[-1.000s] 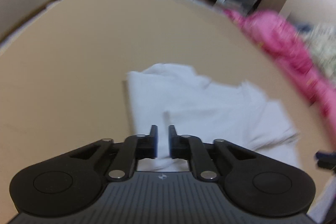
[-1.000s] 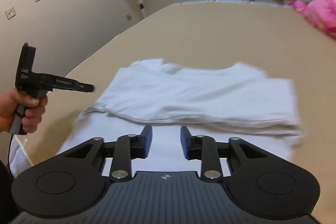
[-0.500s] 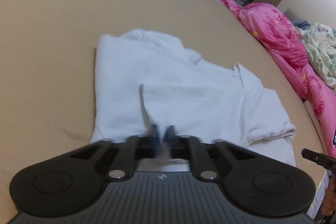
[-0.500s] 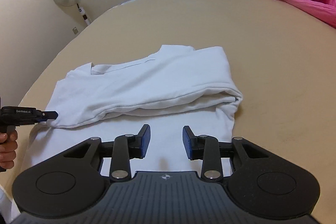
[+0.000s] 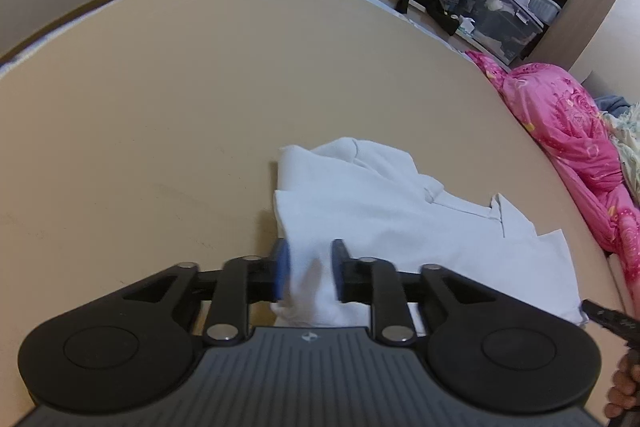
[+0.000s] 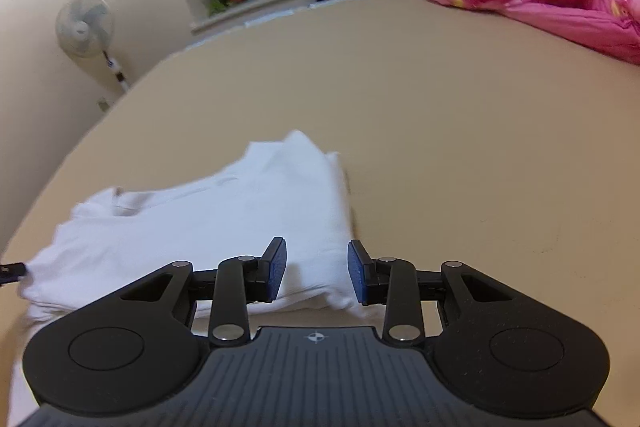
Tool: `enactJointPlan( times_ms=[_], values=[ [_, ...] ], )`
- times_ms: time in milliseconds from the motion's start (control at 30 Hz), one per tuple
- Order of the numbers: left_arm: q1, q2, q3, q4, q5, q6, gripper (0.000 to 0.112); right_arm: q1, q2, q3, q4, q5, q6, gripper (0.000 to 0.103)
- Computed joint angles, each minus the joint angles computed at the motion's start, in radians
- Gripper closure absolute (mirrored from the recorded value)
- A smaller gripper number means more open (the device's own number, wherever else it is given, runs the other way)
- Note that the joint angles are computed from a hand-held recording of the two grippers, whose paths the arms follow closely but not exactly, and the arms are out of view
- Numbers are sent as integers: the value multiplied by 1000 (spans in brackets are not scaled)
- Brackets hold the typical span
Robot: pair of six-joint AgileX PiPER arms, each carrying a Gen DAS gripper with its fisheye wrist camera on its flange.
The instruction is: Fold small clothes
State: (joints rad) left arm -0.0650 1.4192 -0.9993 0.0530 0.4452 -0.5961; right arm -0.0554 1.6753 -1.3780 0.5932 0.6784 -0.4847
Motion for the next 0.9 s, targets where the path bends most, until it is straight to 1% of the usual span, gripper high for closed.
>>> enactJointPlan(
  times_ms=[33, 100, 133, 233, 267, 300, 333, 367, 400, 433, 467, 500, 533, 567, 600, 633, 700, 733, 767, 800, 833, 867, 900],
  values=[
    [23, -6, 13, -35, -3, 48, 83, 10, 22, -18, -50, 2, 39, 68],
    [32, 7, 15, -55, -11, 79, 80, 30, 75, -70, -177, 46, 141, 68],
    [33, 17, 16, -62, -17, 86, 80, 32, 94, -87, -208, 69, 175, 69],
    [35, 33, 16, -69, -32, 102, 82, 30, 89, -96, -232, 75, 267, 75],
    [29, 52, 4, -67, -38, 103, 98, 38, 78, -97, -267, 72, 318, 75],
    [23, 67, -6, -66, -36, 110, 106, 47, 61, -90, -300, 59, 366, 75],
    [17, 66, -8, -33, -29, 91, 106, 53, 45, -81, -317, 41, 394, 75],
    [6, 63, -9, 6, -26, 61, 106, 60, 22, -61, -325, -1, 401, 74],
    [1, 56, -6, 11, -30, 59, 106, 63, 4, -44, -305, -47, 369, 73],
    [1, 49, -3, 3, -32, 65, 106, 64, -1, -40, -253, -88, 296, 73],
    [2, 45, -2, -8, -32, 72, 106, 51, 13, -54, -168, -97, 196, 71],
    [8, 43, -4, -31, -28, 92, 105, 40, 42, -89, -90, -81, 117, 68],
    [15, 45, -4, -57, -25, 115, 105, 32, 86, -144, -36, -52, 78, 63],
    [21, 46, -6, -69, -17, 121, 103, 31, 139, -208, -20, -30, 79, 61],
    [26, 51, -9, -83, -10, 131, 103, 36, 191, -271, -44, -12, 120, 61],
    [29, 55, -9, -95, -7, 140, 103, 44, 262, -366, -98, 30, 194, 61],
    [26, 58, -11, -87, -6, 133, 105, 35, 377, -531, -106, 151, 247, 61],
    [24, 56, -9, -79, -11, 129, 106, 32, 429, -606, -95, 209, 252, 75],
    [18, 48, -6, -64, -21, 119, 107, 25, 459, -657, -85, 245, 247, 99],
    [15, 39, -2, -70, -33, 128, 108, 19, 468, -683, -72, 248, 249, 99],
    [19, 30, 3, -116, -47, 177, 108, 8, 454, -668, -48, 213, 249, 100],
    [18, 26, 4, -152, -54, 215, 108, 2, 416, -614, -23, 158, 250, 100],
    [11, 28, 1, -147, -55, 221, 108, 1, 393, -581, -17, 104, 259, 100]
  ],
)
